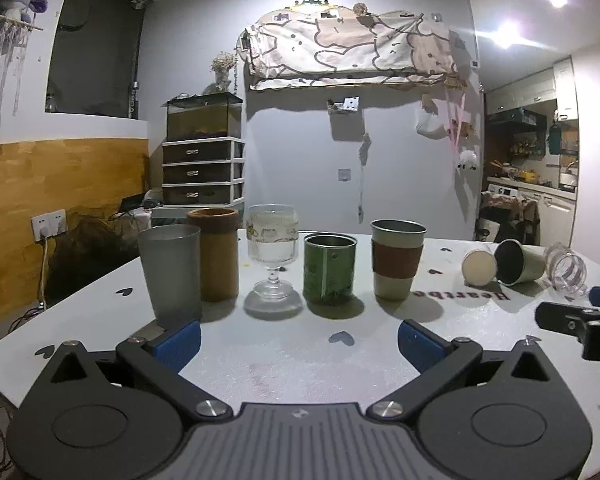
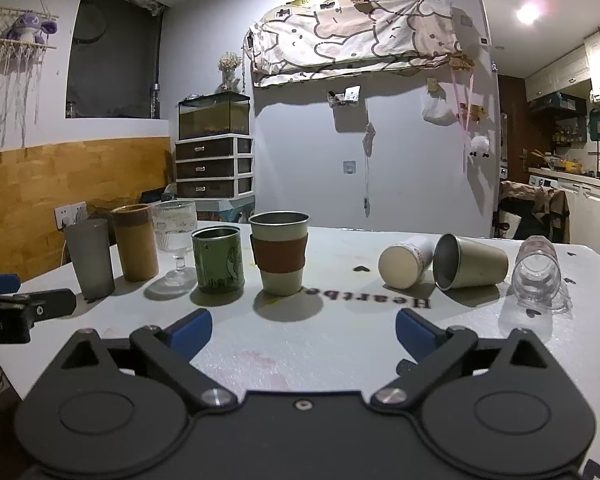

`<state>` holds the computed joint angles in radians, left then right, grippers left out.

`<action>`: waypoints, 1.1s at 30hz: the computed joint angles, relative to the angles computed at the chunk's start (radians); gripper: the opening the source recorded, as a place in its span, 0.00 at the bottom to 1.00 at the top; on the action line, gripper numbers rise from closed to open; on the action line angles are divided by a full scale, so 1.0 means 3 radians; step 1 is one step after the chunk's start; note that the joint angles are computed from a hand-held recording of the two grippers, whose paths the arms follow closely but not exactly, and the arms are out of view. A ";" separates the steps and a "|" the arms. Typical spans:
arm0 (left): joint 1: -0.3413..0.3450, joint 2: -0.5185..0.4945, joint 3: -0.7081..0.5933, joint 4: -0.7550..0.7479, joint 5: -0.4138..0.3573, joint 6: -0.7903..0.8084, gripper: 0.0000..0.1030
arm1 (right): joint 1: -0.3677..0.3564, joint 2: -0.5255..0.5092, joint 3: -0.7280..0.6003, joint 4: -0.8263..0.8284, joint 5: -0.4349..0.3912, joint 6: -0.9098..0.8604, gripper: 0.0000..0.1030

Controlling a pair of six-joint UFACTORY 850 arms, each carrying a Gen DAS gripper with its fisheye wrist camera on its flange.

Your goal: Flip cup upright

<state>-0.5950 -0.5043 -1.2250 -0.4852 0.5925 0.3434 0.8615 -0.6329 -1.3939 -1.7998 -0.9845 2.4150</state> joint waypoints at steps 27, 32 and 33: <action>-0.0015 -0.0026 -0.0030 -0.0160 -0.0041 0.0131 1.00 | 0.0020 0.0018 0.0030 0.0054 -0.0051 -0.0027 1.00; -0.0015 -0.0026 -0.0031 -0.0163 -0.0046 0.0132 1.00 | 0.0020 0.0013 0.0022 0.0057 -0.0052 -0.0035 1.00; -0.0015 -0.0026 -0.0032 -0.0163 -0.0043 0.0134 1.00 | 0.0020 0.0013 0.0022 0.0057 -0.0052 -0.0035 1.00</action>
<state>-0.5995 -0.5121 -1.2345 -0.5341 0.5795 0.3835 0.8675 -0.6290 -1.3873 -1.7827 -1.0001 2.4045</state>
